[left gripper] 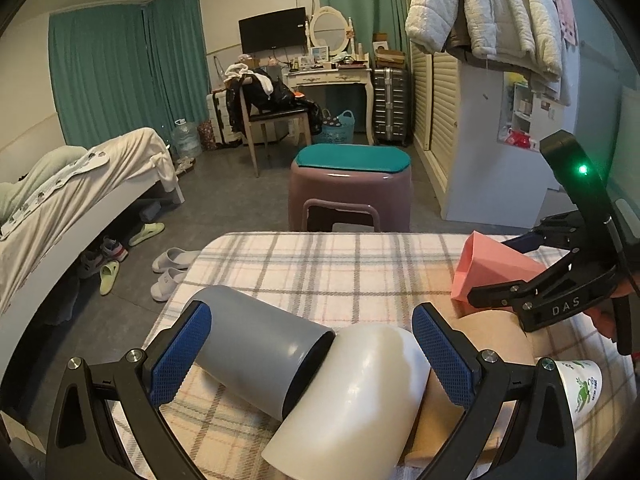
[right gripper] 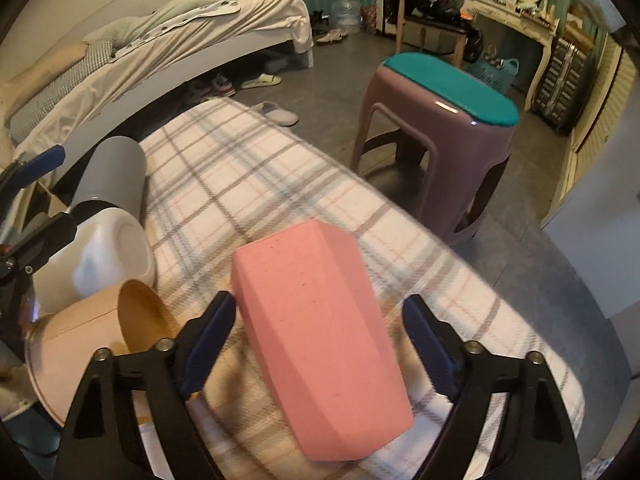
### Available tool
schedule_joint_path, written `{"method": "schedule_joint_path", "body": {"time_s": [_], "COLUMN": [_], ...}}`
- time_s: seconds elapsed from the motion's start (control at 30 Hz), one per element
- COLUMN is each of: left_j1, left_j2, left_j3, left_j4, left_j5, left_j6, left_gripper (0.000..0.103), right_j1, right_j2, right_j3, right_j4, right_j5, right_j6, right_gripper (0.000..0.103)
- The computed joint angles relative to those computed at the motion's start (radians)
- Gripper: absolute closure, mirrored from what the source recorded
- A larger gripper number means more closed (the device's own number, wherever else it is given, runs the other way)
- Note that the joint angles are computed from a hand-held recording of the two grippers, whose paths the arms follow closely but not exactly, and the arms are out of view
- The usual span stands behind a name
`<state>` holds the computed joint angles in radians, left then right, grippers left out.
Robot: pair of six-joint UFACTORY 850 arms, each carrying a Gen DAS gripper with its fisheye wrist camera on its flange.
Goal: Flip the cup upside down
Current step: 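Reach the right gripper to the pink hexagonal cup and grasp it, then lift the pink cup with the right gripper and lower it back down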
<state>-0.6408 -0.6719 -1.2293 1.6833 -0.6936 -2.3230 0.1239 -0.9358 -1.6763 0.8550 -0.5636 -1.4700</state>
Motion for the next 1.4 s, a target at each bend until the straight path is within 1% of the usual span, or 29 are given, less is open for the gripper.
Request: {"method": "schedule_joint_path", "body": {"time_s": [0.03,0.13,0.27,0.33,0.5,0.57,0.67,0.8,0.9,0.97,1.03,1.07,1.1,1.2,1.37,1.4], "left_j1": [-0.002,-0.007,-0.019,-0.029,-0.052,-0.071,-0.099,-0.132,-0.158,-0.174,-0.181,-0.186,-0.189,-0.194,-0.191,-0.188], "left_j2": [0.006,0.02,0.058,0.085,0.15,0.18,0.231,0.283,0.317,0.326,0.331,0.332,0.331,0.325,0.31,0.306], "left_j3": [0.008,0.025,0.073,0.106,0.181,0.213,0.272,0.339,0.391,0.411,0.427,0.437,0.448,0.467,0.483,0.485], "left_j4": [0.008,0.025,0.061,0.08,0.135,0.161,0.204,0.241,0.266,0.263,0.269,0.275,0.284,0.284,0.282,0.281], "left_j5": [0.001,-0.005,-0.022,-0.038,-0.067,-0.09,-0.123,-0.156,-0.183,-0.197,-0.199,-0.198,-0.2,-0.19,-0.178,-0.173], "left_j6": [-0.005,-0.025,-0.08,-0.113,-0.199,-0.236,-0.293,-0.355,-0.396,-0.402,-0.417,-0.43,-0.444,-0.459,-0.487,-0.489], "left_gripper": [0.0,0.0,0.0,0.0,0.0,0.0,0.0,0.0,0.0,0.0,0.0,0.0,0.0,0.0,0.0,0.0], "right_j1": [-0.001,0.001,-0.022,-0.035,-0.061,-0.065,-0.063,-0.032,0.003,0.023,0.053,0.066,0.087,0.122,0.142,0.143], "right_j2": [0.0,0.024,0.084,0.149,0.321,0.421,0.558,0.719,0.795,0.814,0.797,0.782,0.769,0.72,0.636,0.633], "right_j3": [-0.002,0.03,0.098,0.175,0.363,0.465,0.601,0.767,0.868,0.919,0.945,0.957,0.973,0.987,0.956,0.957], "right_j4": [-0.02,-0.041,0.034,0.119,0.349,0.478,0.602,0.684,0.731,0.767,0.779,0.833,0.928,1.082,1.243,1.309], "right_j5": [-0.014,0.017,0.056,0.092,0.151,0.173,0.19,0.228,0.242,0.243,0.247,0.255,0.273,0.285,0.307,0.306], "right_j6": [0.023,0.06,0.069,0.011,-0.144,-0.256,-0.361,-0.393,-0.371,-0.368,-0.318,-0.341,-0.396,-0.469,-0.552,-0.608], "right_gripper": [0.029,0.032,0.037,0.038,0.039,0.039,0.039,0.039,0.039,0.039,0.039,0.039,0.039,0.039,0.038,0.039]}}
